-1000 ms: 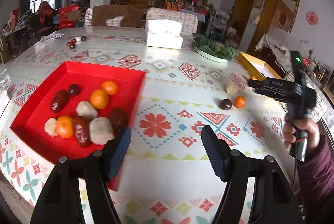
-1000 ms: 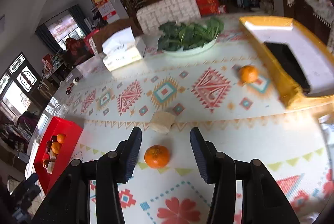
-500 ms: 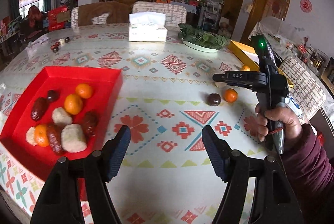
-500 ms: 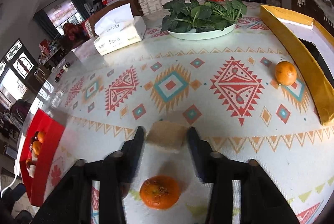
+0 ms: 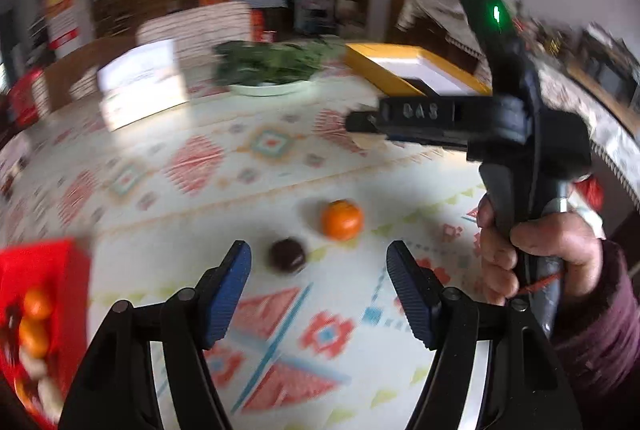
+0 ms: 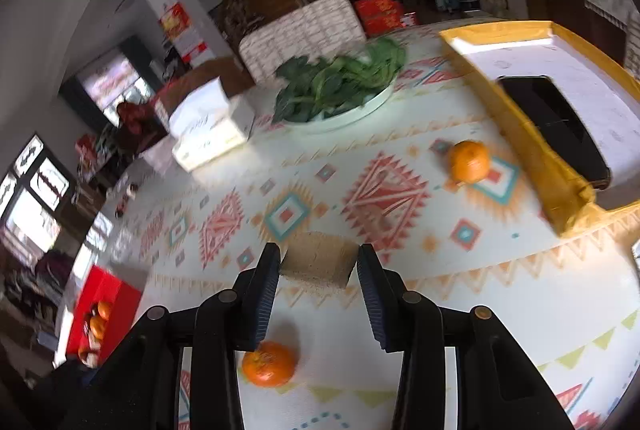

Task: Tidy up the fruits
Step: 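Grasp a mandarin with the left tool while the right tool grasps a beige yam piece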

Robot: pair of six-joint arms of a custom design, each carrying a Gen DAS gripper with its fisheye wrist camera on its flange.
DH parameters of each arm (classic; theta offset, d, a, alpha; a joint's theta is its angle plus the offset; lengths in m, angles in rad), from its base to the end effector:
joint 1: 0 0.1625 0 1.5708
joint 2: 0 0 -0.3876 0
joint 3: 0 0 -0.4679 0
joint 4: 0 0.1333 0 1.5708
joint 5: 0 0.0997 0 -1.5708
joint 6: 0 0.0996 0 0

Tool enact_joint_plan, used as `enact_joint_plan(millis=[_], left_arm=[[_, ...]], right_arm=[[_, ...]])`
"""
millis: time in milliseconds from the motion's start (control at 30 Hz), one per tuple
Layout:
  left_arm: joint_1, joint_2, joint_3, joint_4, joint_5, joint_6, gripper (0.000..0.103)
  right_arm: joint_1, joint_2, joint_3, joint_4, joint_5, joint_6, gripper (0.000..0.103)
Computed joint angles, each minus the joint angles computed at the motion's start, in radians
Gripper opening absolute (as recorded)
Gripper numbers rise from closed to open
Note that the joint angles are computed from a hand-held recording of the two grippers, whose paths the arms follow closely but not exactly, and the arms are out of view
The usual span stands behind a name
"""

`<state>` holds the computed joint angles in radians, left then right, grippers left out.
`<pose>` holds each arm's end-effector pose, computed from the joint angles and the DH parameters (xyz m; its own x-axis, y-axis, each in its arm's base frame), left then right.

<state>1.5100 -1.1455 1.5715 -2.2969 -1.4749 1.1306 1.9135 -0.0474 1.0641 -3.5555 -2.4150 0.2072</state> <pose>0.0994 -0.7179 0.2570 -0.3716 0.8764 -0.3064 0.9251 0.3772 -0.0432 0.3056 -0.6813 -0.1724 -0.8540 0.4589 0.2452 -0.0152 0.4492 -0.8933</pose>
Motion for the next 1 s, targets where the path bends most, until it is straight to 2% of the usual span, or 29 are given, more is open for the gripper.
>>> enact_joint_plan(millis=[67,233,367,400,433,467,667,800,1000], left_arm=[[-0.016,0.024,0.001,-0.006,0.025,0.004,0.058],[-0.038,0.079,-0.009,-0.035,0.076,0.006,0.057],[-0.045,0.107,-0.021,-0.019,0.098,0.023,0.054],[-0.046,0.111,-0.020,-0.017,0.105,0.029,0.051],[-0.046,0.115,-0.023,-0.013,0.113,0.031,0.036],[-0.046,0.114,-0.017,-0.035,0.122,0.036,0.031],[-0.030,0.099,-0.042,-0.023,0.076,-0.033,0.031],[-0.004,0.058,-0.070,-0.004,0.012,-0.094,0.031],[0.081,0.007,-0.163,-0.025,-0.051,-0.196,0.031]], right_arm=[[-0.004,-0.016,0.025,-0.031,0.006,0.008,0.043],[-0.013,-0.039,0.063,-0.054,0.036,0.035,0.043],[-0.009,-0.032,0.051,-0.048,0.038,0.017,0.043],[-0.009,-0.030,0.046,-0.045,0.039,0.013,0.043],[-0.008,-0.028,0.043,-0.045,0.041,0.011,0.043],[-0.009,-0.027,0.042,-0.045,0.043,0.010,0.043],[-0.013,-0.025,0.039,-0.042,0.048,0.015,0.044],[-0.015,-0.016,0.028,-0.044,0.051,0.005,0.043],[-0.012,0.004,0.003,-0.024,0.061,-0.011,0.044]])
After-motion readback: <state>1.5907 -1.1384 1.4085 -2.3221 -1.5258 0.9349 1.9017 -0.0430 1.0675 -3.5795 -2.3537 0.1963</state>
